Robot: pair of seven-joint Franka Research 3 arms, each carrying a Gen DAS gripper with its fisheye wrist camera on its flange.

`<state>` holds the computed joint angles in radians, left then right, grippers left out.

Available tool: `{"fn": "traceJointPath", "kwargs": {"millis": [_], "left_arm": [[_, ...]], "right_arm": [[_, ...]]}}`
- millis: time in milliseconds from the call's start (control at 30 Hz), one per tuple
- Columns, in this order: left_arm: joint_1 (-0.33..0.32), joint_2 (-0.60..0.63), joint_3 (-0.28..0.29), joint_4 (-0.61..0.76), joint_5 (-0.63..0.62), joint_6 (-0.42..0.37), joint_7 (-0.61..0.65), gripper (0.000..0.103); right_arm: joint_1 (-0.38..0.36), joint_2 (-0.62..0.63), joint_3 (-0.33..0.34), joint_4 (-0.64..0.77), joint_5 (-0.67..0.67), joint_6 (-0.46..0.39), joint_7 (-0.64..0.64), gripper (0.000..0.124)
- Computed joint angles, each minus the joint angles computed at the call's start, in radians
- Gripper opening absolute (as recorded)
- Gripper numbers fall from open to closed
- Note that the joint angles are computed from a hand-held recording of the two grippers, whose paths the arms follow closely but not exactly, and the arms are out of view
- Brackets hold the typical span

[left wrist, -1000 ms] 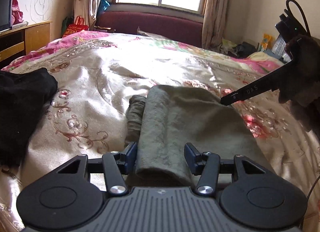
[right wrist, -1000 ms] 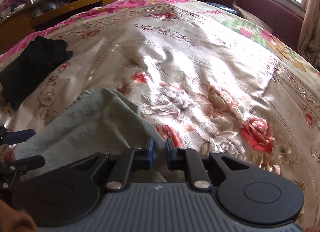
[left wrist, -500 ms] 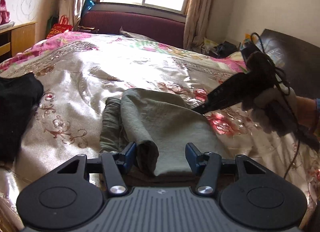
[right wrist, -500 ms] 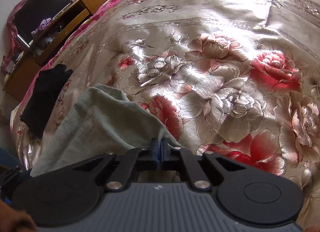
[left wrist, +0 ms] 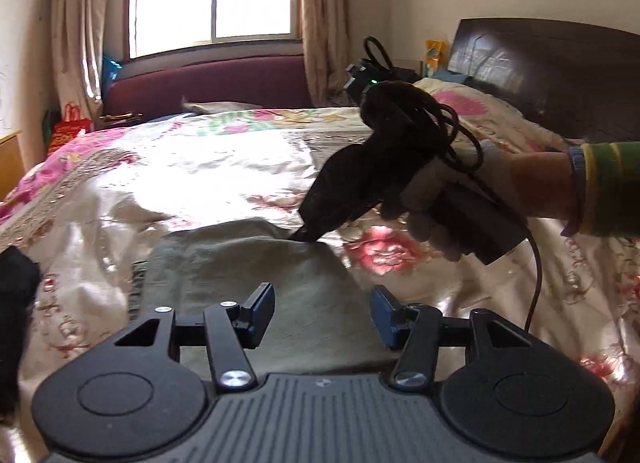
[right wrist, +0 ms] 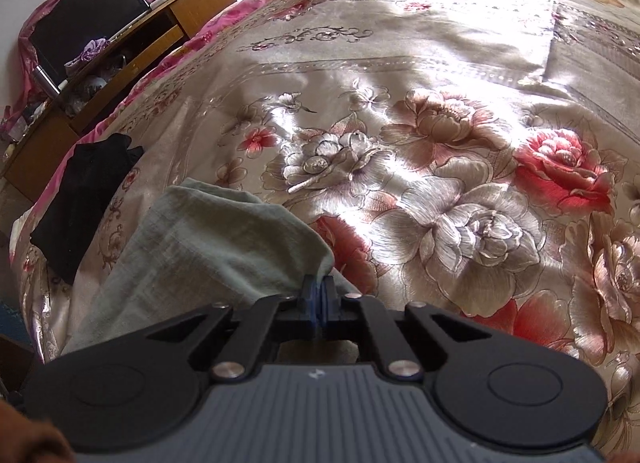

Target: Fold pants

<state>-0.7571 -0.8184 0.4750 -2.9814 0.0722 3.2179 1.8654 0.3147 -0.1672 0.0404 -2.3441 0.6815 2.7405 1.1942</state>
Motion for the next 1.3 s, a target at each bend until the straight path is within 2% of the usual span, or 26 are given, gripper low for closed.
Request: {"fn": "traceJointPath", "kwargs": {"millis": [33,67,133,167,267,367,467,567,667,767,867,933,967,1000,1033,1067,1100,1133,1167,1233,1300], "left_arm": [[-0.053,0.056,0.034,0.024,-0.003,0.024,0.01,0.066],[-0.094,0.11,0.061,0.061,-0.008,-0.005,0.006,0.065],[-0.145,0.173,0.095,0.128,-0.059,-0.134,-0.009,0.059],[-0.152,0.185,0.1,0.132,-0.082,-0.163,-0.009,0.059],[-0.104,0.185,0.047,0.096,-0.095,-0.143,0.016,0.059],[-0.073,0.19,-0.001,0.08,-0.118,-0.124,0.036,0.059],[-0.093,0.186,0.017,0.089,-0.169,-0.142,0.065,0.059],[-0.097,0.158,0.028,0.083,-0.215,-0.143,0.095,0.059],[-0.086,0.12,0.031,0.077,-0.256,-0.157,0.124,0.059],[-0.018,0.076,-0.01,0.051,-0.277,-0.146,0.127,0.059],[0.077,0.086,-0.076,0.035,-0.257,-0.083,0.089,0.059],[0.142,0.138,-0.116,0.055,-0.245,-0.043,0.026,0.06],[0.195,0.169,-0.155,0.068,-0.238,-0.043,-0.011,0.06],[0.27,0.203,-0.217,0.087,-0.217,-0.076,-0.059,0.06],[0.317,0.225,-0.245,0.098,-0.18,-0.105,-0.103,0.059],[0.328,0.228,-0.251,0.095,-0.204,-0.117,-0.077,0.059],[0.32,0.211,-0.232,0.081,-0.175,-0.116,-0.075,0.059],[0.337,0.182,-0.243,0.058,-0.152,-0.108,-0.067,0.059],[0.339,0.148,-0.239,0.04,-0.133,-0.1,-0.057,0.059],[0.318,0.104,-0.201,0.025,-0.116,-0.066,-0.049,0.06],[0.314,0.146,-0.188,0.051,-0.107,-0.015,-0.077,0.063]], "right_arm": [[-0.004,-0.002,0.0,0.001,-0.01,-0.002,0.01,0.003],[-0.008,-0.005,0.001,0.001,-0.022,-0.002,0.017,0.003],[-0.023,-0.008,0.01,0.001,-0.079,0.008,0.059,0.003],[-0.032,-0.003,0.015,0.007,-0.115,0.014,0.081,0.003],[-0.039,0.034,0.015,0.037,-0.161,0.023,0.117,0.001],[-0.045,0.088,0.025,0.065,-0.223,0.073,0.168,0.001],[-0.052,0.098,0.031,0.062,-0.299,0.109,0.243,0.0],[-0.04,0.052,0.006,0.039,-0.196,0.085,0.179,0.004],[-0.077,-0.039,0.036,-0.051,-0.302,0.123,0.291,0.008],[-0.098,-0.129,0.059,-0.14,-0.357,0.143,0.395,0.008],[-0.034,-0.196,0.038,-0.215,-0.307,0.182,0.371,0.008],[0.025,-0.214,0.025,-0.243,-0.26,0.193,0.353,0.008],[0.056,-0.212,0.017,-0.251,-0.231,0.204,0.344,0.008],[0.082,-0.205,0.01,-0.253,-0.204,0.206,0.339,0.008],[0.107,-0.197,0.005,-0.254,-0.175,0.21,0.335,0.008],[0.13,-0.19,0.004,-0.258,-0.147,0.224,0.331,0.008],[0.159,-0.183,-0.006,-0.258,-0.116,0.234,0.315,0.008],[0.172,-0.18,-0.004,-0.257,-0.1,0.237,0.309,0.008],[0.153,-0.184,0.028,-0.264,-0.114,0.245,0.341,0.008],[0.162,-0.202,0.033,-0.277,-0.107,0.265,0.349,0.009],[0.163,-0.213,0.03,-0.276,-0.107,0.262,0.359,0.01]]}}
